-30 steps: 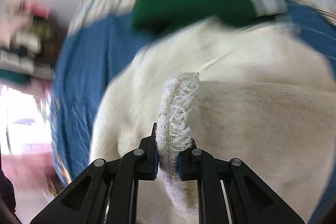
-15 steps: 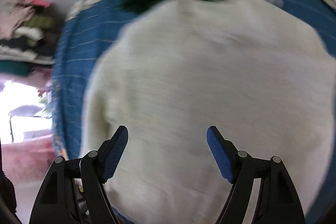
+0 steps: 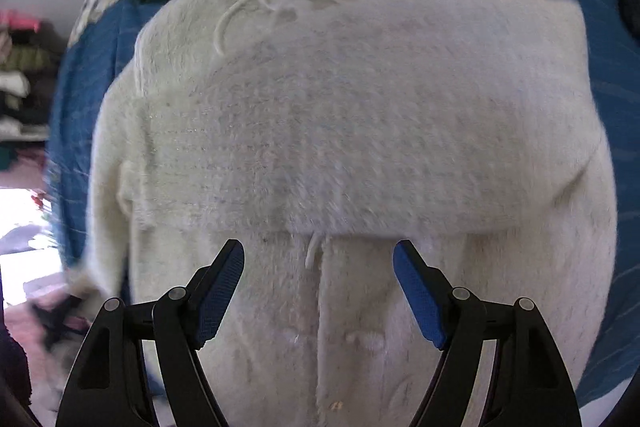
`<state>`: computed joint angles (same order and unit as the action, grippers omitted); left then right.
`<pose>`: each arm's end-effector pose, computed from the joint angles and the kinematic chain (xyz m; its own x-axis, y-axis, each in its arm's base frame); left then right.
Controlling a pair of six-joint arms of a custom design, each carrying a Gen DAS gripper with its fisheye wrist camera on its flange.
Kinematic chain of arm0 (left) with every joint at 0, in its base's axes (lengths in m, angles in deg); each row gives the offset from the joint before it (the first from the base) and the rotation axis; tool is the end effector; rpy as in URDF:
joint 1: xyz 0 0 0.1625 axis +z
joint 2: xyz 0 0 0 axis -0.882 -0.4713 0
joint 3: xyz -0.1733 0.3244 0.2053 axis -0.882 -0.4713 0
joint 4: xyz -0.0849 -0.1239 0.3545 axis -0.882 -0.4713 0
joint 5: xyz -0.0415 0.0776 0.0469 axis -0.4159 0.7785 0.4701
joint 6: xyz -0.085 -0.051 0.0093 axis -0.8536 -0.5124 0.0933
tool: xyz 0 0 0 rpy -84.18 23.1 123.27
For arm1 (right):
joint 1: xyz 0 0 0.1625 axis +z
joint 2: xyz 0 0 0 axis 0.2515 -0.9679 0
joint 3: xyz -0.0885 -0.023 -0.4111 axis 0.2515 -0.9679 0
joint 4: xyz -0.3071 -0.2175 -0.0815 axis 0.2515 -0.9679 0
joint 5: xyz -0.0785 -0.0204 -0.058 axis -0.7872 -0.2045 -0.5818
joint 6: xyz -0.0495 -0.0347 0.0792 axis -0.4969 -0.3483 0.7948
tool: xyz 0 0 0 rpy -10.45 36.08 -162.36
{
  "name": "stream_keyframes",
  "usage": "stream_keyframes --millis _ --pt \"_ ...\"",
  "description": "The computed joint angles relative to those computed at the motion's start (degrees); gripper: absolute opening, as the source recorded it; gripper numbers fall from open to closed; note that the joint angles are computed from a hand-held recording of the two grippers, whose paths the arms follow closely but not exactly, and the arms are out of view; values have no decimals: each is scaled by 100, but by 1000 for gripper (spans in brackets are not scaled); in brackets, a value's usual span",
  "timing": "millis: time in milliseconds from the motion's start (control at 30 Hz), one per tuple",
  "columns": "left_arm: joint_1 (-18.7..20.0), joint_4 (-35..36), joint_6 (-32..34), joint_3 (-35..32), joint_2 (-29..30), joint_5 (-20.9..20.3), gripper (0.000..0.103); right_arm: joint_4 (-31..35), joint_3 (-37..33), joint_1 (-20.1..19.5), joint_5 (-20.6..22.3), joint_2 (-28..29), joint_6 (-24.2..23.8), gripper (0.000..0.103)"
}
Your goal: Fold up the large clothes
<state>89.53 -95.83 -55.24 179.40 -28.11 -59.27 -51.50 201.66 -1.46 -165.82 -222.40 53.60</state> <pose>-0.3627 -0.4078 0.1226 -0.7759 -0.4673 -0.4237 -0.1799 0.8078 -0.5614 -0.1177 -0.1677 0.4325 -0.6397 0.7033 0.3102 0.5117 0.6908 -0.5109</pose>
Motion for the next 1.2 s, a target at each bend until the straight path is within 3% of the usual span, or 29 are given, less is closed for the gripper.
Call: stream_keyframes --millis 100,200,300,333,367,433,533,567,600,633,667,733,867,967,1033,1100,1133,1167,1200 --pt "457 -385 1065 -344 175 522 14 -1274 442 1043 -449 249 370 79" --pt "943 -1030 1905 -638 515 286 19 -1702 476 1907 -816 898 938 79" --pt "1065 -838 1977 -966 758 136 23 -2038 417 2779 -1158 1564 1679 79" --pt "895 -748 1783 -886 741 128 37 -2175 407 3052 -1282 1780 1886 79" --pt "828 -629 1680 -853 694 195 66 -2363 401 3364 -1379 2088 2104 81" --pt "728 -328 1409 -735 535 464 97 -2697 362 3931 -1696 2705 2501 83" --pt "634 317 960 -549 170 642 97 -3136 255 4510 -2238 3806 3047 83" --pt "589 491 818 -485 46 676 97 -3271 198 4685 -2623 4205 3252 82" --pt "533 624 720 -444 -51 685 97 -3549 193 4797 -2884 4492 3409 78" --pt "454 818 615 -437 -124 691 97 -3808 227 4855 -3013 4601 3487 45" --pt "381 987 528 -433 -171 702 97 -4119 250 5006 -3335 4726 3577 23" --pt "245 1133 383 -404 -211 633 97 -4189 208 5077 -3339 4703 3690 16" --pt "68 692 284 -117 -250 75 97 -4437 139 5485 -3424 4618 3734 15" --pt "56 -26 557 77 -90 -326 97 -4424 -57 5748 -3463 4984 3613 15" --pt "73 -487 663 185 10 -539 97 -4128 -198 5652 -3499 5239 3586 21" --pt "159 -1201 769 329 118 -609 97 -3785 -330 5449 -3259 5276 3574 26" --pt "209 -1473 773 377 163 -597 97 -3634 -361 5349 -3033 5147 3549 35" --pt "298 -1852 787 451 229 -574 97 -3463 -373 5197 -2681 4935 3481 56" --pt "390 -2066 751 479 301 -541 97 -3313 -359 5062 -2340 4674 3415 66"
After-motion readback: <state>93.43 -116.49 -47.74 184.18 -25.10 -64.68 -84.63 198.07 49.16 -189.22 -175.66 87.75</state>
